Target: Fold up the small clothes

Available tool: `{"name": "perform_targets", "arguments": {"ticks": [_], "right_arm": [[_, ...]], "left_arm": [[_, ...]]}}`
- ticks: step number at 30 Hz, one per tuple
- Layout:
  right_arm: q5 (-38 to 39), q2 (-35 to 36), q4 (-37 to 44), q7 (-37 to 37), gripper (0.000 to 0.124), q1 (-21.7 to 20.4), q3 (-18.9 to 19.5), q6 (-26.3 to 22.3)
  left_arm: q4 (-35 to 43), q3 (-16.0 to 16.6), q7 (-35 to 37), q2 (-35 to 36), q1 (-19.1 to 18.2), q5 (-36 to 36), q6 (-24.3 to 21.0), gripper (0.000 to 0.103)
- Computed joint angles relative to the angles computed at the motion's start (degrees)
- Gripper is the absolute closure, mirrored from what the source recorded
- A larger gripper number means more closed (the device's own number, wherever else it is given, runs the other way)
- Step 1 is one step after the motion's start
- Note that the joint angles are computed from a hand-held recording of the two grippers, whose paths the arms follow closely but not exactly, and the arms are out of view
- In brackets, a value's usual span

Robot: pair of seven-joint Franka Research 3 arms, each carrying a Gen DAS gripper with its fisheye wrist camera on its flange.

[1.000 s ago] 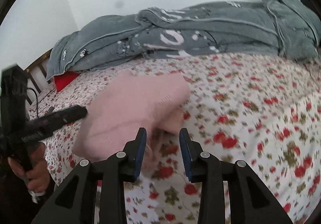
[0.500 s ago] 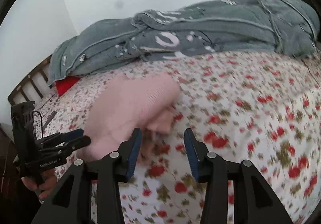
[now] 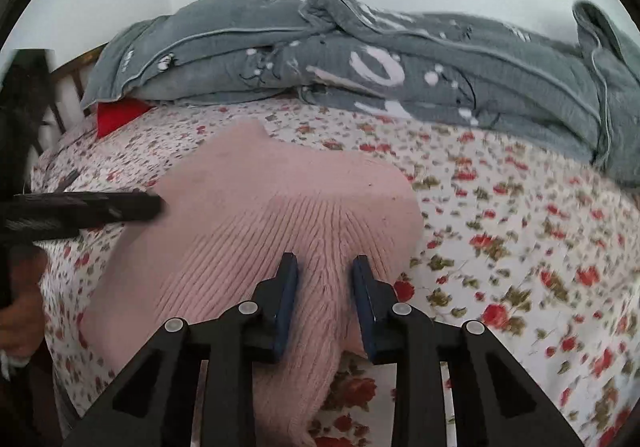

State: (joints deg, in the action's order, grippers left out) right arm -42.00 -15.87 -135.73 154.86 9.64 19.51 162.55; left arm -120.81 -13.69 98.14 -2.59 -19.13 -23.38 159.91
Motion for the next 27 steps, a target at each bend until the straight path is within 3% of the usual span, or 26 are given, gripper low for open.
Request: {"name": "perform_targets", "arguments": {"ticks": [2, 5, 10, 14, 17, 22, 27], "right_arm": [[3.6, -1.0, -0.5, -4.1, 0.095, 1.6, -2.1, 0.5], [6.8, -1.3, -0.2, -6.6, 0.092, 0.1, -3.2, 4.2], [6.3, 3.9, 5.3, -9.2, 0.092, -3.3, -2.0, 4.6], [11.1, 9.0, 8.3, -14.3, 0.092, 0.0, -5.9, 5.2], [13.3, 12.5, 10.6, -16.6, 0.097, 2.6, -8.0, 1.8], [14.5, 13.2, 8.6, -14.7, 0.097, 4.9, -11.6, 5.6], [2.6, 12.7, 8.3, -3.5, 0.096, 4.2, -11.3, 5.0]], "left_arm": [[0.9, 0.4, 2.9, 0.1, -0.1, -3.1, -0.2, 0.058], [6.2, 0.6, 4.2, 2.9, 0.7, -5.5, -2.0, 0.058], [16.8, -1.3, 0.1, 10.6, 2.8, 2.6, -5.3, 0.064], [24.8, -1.8, -5.7, 17.7, 3.1, 10.1, -8.9, 0.069], [26.8, -2.8, -8.3, 20.9, 3.9, 13.1, -9.5, 0.074], [23.9, -5.4, -6.7, 20.9, 6.3, 11.8, -6.1, 0.074], [22.8, -5.4, -7.8, 20.7, 6.0, 14.1, -4.4, 0.074]]}}
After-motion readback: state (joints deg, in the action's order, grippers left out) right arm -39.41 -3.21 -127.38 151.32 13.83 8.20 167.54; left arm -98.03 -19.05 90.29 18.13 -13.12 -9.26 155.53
